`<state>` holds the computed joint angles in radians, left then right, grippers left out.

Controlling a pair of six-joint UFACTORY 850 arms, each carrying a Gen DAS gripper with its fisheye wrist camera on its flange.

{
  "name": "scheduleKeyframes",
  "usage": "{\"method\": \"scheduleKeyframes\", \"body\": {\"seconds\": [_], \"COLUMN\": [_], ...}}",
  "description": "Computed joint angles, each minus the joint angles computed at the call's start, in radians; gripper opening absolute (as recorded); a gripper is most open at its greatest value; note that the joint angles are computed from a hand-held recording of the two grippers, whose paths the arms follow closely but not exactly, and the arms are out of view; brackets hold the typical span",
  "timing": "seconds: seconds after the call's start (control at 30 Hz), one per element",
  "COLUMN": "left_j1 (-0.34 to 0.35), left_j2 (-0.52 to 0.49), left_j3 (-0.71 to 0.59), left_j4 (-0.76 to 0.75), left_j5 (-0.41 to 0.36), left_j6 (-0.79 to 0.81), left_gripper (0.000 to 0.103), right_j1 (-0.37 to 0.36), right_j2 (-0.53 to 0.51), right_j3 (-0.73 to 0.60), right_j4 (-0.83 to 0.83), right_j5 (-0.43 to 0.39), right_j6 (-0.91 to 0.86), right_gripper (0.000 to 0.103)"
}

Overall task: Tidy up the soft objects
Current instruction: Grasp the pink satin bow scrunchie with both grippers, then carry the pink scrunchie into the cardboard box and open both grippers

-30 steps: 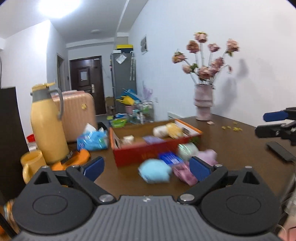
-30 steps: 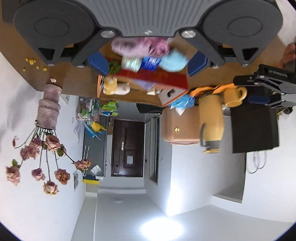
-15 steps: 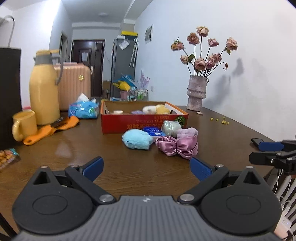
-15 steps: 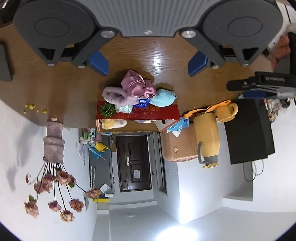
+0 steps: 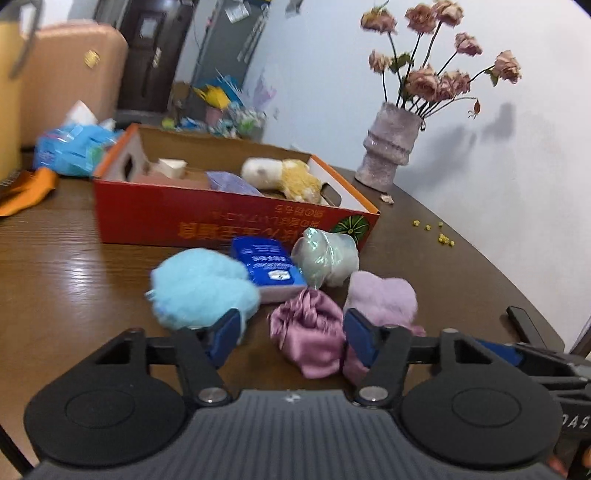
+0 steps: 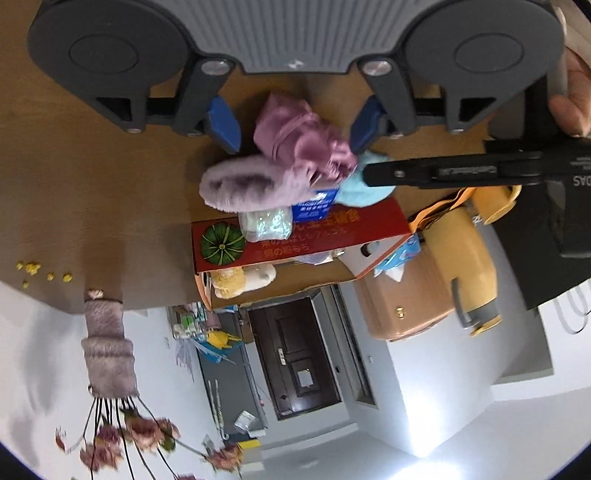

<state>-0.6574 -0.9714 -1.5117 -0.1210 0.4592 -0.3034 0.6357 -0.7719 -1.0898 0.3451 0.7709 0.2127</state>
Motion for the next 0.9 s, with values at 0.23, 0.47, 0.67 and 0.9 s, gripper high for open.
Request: {"method": "scheduleKeyframes", "body": {"seconds": [0.23,0.47,0.67,0.9], "left_j1": [0.025,-0.03,-0.099,-0.136], "left_j2": [-0.057,0.095,0.186,0.193], "left_j3": [-0.076,0.211,0.385,0.421], "left_j4": [0.217,0.031,-0.151,-0.207], "left_j5": [-0.085,0.042,0.105,0.144], "left_j6": [-0.185,-0.06,0.047,0.116], "left_gripper": [0.016,0.011,0.011,0.012], "right_j1": [-0.037,-0.013,0.028,0.064], "right_j2": [-0.088,-0.033,0.022,0.019], "right_j3": [-0.121,0.001,0.114,0.114], "right_j4": [-0.096,-0.269,-0.295,-0.182], "right_j5": [-0.083,-0.013,0.041,0.09], "right_j6": [0.084,0.139,0.168,0.149], "right_gripper": [0.03,0.025,0.052,0.042]}}
